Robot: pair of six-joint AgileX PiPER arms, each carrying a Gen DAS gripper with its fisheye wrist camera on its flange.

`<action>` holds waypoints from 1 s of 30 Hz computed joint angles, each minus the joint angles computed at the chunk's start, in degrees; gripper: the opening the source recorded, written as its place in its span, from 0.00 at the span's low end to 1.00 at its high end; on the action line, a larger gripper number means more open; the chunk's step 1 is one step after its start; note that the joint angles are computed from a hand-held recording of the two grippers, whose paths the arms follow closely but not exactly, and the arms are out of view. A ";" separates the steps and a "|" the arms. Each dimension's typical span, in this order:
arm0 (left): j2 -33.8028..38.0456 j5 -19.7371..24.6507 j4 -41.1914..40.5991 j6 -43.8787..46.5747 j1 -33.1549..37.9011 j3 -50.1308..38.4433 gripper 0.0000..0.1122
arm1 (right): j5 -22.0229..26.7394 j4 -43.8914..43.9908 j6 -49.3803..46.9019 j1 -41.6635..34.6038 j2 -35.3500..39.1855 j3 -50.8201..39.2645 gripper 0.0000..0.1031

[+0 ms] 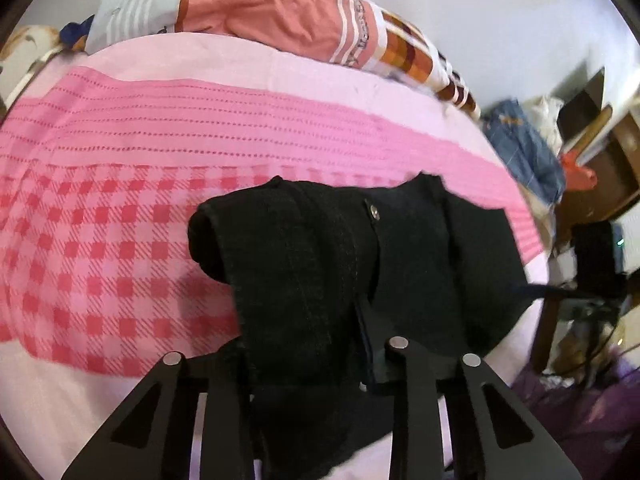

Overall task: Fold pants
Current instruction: 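Grasp the jeans edge with the left tool while the right tool grips the waistband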

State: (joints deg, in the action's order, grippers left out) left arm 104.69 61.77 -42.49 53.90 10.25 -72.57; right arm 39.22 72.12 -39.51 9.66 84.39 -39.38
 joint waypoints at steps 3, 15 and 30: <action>-3.06 1.65 0.88 -4.16 -2.09 0.47 0.25 | 2.05 8.26 -8.41 1.19 1.85 -0.40 0.97; -6.09 5.04 3.06 -25.09 -24.90 -4.34 0.21 | 9.60 21.17 -25.90 3.48 7.26 -1.99 1.00; 8.66 -1.04 -11.37 -28.31 -39.81 -22.19 0.21 | 25.14 8.83 -33.33 -31.57 11.41 6.72 0.16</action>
